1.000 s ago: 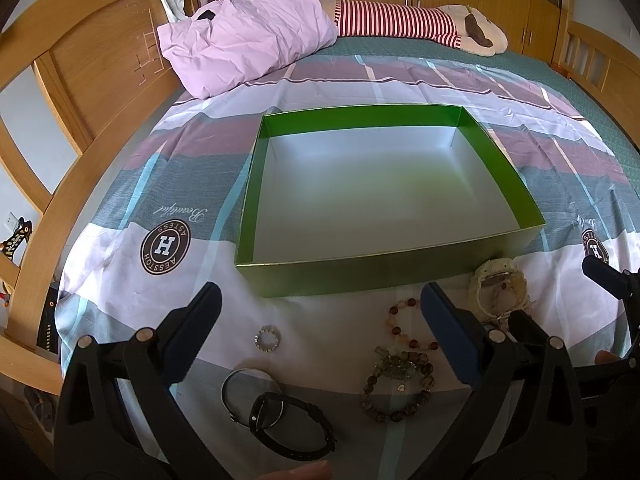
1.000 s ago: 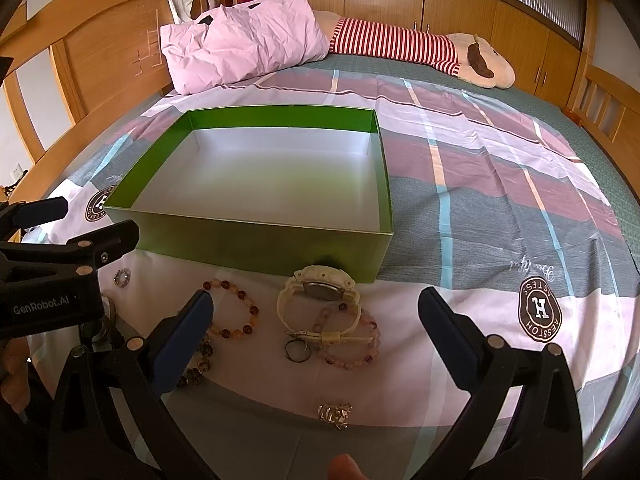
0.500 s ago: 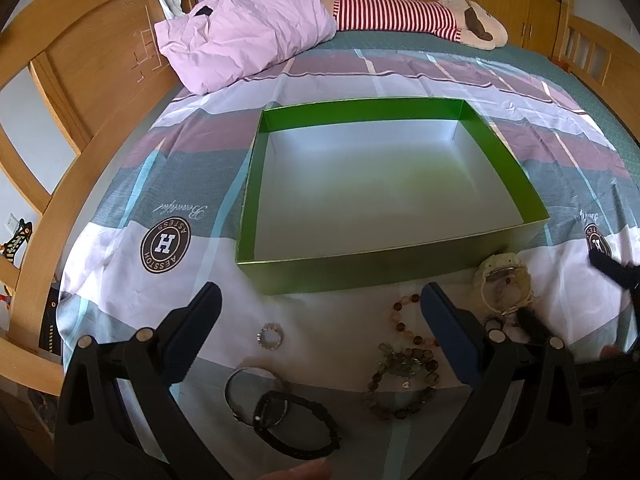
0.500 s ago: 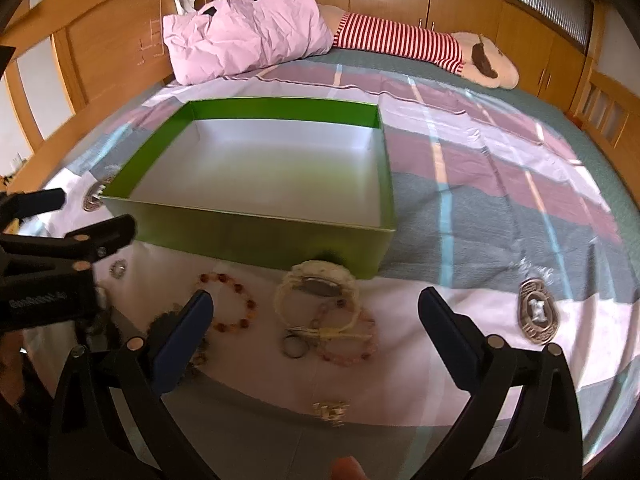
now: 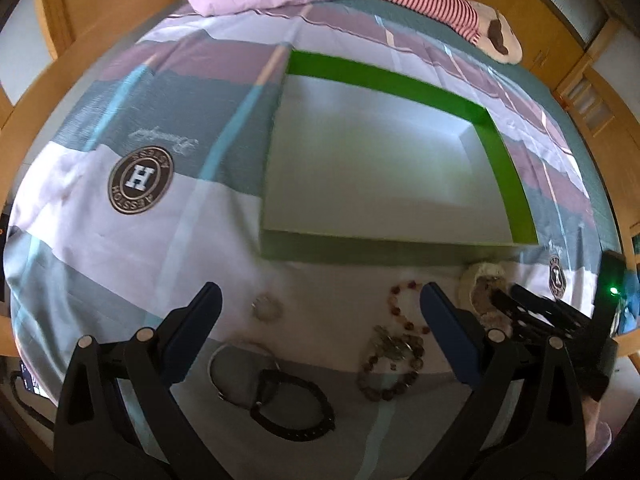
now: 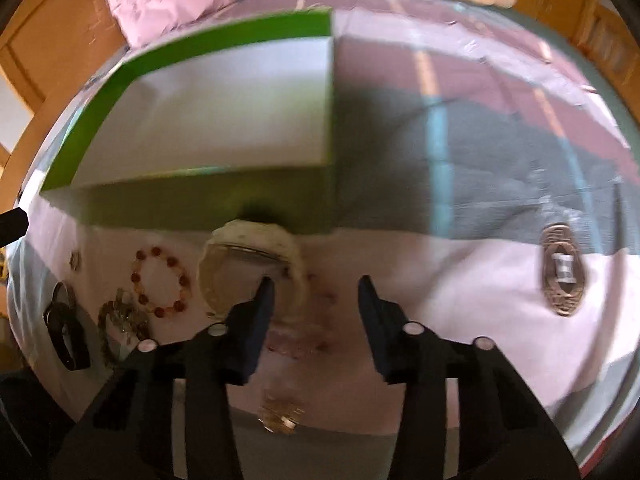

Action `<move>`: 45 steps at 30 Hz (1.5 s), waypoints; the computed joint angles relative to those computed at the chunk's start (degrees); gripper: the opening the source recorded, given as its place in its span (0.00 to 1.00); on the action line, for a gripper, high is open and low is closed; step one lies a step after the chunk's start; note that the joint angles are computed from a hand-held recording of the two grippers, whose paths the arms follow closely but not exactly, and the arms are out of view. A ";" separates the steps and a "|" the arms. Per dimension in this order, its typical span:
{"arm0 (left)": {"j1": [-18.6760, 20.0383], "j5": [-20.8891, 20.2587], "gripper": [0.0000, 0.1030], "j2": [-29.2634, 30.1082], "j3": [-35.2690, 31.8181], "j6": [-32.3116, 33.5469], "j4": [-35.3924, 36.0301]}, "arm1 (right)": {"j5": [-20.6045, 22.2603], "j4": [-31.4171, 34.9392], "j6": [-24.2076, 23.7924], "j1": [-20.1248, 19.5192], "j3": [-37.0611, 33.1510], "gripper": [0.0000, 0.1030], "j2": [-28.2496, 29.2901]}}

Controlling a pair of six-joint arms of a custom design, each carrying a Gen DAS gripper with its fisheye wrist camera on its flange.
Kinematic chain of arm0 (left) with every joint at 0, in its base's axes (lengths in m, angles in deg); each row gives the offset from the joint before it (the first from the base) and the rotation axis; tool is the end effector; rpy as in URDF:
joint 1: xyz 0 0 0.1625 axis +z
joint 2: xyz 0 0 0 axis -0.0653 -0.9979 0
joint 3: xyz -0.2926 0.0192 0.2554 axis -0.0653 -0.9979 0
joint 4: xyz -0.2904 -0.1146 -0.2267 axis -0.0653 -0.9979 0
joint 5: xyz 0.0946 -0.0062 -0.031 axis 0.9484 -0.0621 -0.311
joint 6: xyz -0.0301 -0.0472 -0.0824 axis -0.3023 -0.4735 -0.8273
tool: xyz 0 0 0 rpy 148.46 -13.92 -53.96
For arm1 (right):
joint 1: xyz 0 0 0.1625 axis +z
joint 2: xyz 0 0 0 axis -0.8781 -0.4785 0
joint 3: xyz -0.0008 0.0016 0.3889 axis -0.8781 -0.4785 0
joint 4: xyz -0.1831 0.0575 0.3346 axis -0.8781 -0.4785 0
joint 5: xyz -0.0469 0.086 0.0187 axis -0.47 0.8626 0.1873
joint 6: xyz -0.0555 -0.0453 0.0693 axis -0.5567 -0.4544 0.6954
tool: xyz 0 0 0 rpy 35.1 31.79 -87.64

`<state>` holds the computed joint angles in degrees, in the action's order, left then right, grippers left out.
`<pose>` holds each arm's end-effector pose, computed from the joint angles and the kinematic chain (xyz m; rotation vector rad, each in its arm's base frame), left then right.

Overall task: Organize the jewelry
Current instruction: 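Grasp the black-strap watch with the left gripper while the right gripper grasps the white watch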

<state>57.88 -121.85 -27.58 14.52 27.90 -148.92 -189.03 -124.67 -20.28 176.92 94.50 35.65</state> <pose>-0.1859 -0.5662 0.2803 0.7492 2.5537 -0.2290 0.2626 -0.4282 0.1071 -0.2966 -2.2714 0.7013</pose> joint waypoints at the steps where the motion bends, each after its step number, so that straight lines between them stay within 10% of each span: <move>1: -0.19 0.18 0.97 0.10 0.07 0.00 0.19 | -0.57 -0.74 -1.91 0.49 -0.67 0.14 0.98; 7: 1.33 -0.12 0.97 1.77 -4.05 -0.44 9.24 | 7.62 -18.29 -13.71 1.26 2.36 0.08 1.33; 19: 4.58 -2.75 0.96 1.27 -4.55 1.24 22.07 | 6.28 -14.70 -12.25 1.55 1.44 0.09 1.11; 22: 5.29 -3.99 0.63 1.83 -4.39 0.98 24.38 | 6.26 -14.88 -12.19 1.85 1.22 0.10 1.55; 28: 5.74 -7.13 0.41 2.60 -3.35 1.03 19.59 | 5.64 -17.09 -13.02 2.37 1.35 0.10 1.76; 38: 4.16 -14.15 0.48 2.35 -1.48 1.69 4.58 | 3.13 -16.66 -8.05 2.47 2.97 0.11 -0.17; 45: 4.10 -9.19 0.70 3.67 -0.13 -2.21 2.78 | 0.31 -14.31 -4.93 2.52 3.15 0.33 -0.50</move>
<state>61.97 -131.03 -23.91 14.39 25.68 -146.14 -188.72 -138.98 -25.21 179.44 97.65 35.15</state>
